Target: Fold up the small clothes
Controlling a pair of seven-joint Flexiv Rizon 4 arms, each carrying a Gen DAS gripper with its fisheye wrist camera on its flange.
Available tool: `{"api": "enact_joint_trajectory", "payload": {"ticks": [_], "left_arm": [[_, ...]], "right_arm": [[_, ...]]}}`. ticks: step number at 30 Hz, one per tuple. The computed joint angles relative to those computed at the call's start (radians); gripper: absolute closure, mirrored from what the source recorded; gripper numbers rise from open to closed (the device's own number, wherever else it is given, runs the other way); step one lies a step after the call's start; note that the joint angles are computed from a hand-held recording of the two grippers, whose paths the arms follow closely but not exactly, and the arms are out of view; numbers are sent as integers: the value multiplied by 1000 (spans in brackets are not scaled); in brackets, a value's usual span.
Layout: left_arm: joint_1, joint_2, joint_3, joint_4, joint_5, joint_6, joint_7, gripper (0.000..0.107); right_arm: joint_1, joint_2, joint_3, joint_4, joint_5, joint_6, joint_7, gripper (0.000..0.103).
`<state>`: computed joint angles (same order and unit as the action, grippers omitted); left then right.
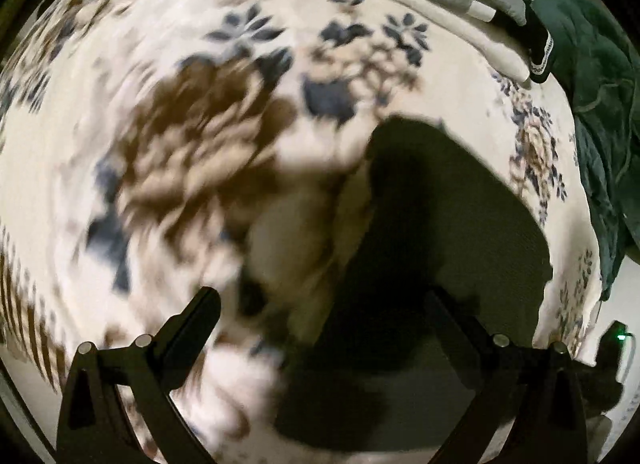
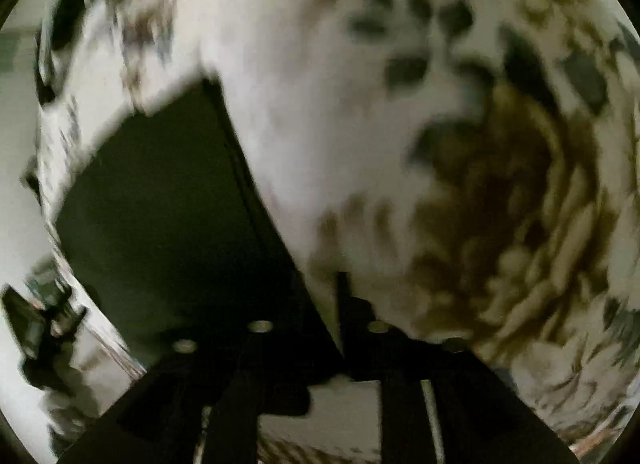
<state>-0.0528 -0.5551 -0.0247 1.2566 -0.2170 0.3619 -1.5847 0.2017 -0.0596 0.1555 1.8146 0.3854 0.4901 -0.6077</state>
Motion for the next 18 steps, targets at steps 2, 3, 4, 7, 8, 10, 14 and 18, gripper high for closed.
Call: {"api": "enact_joint_trajectory", "payload": {"ticks": [2,3,4,7,8,10,14,18], "left_arm": [[-12,-71,-10,-88,17,-5,10,4],[-16,-96,-14,-123,21,-10,24,4],[-20,-116,-22,-141,18,1,40,5],[-18,-172,-43,-208,-7,13,79,50],[-16,-190,-50,-233,-22,0,88,72],[-30,-196,-41,-247,-14,14,87,78],[-18,-168,-44,-192,-47,55,85,85],[1,-165,-52,-179,-95,55,58,87]], "right_arm": [[-8,3,-9,6,-11,77,-10,52],[-10,-11,-13,-6,-16,97,-35,52],[-12,-40,-19,-29,-25,114,-71,52],[-28,-132,-20,-96,5,151,-170,52],[-40,-194,-18,-151,36,136,-223,52],[-57,-252,-5,-190,52,132,-269,48],[-53,-277,26,-197,31,217,-331,92],[-7,-281,-5,-200,-107,297,-239,94]]}}
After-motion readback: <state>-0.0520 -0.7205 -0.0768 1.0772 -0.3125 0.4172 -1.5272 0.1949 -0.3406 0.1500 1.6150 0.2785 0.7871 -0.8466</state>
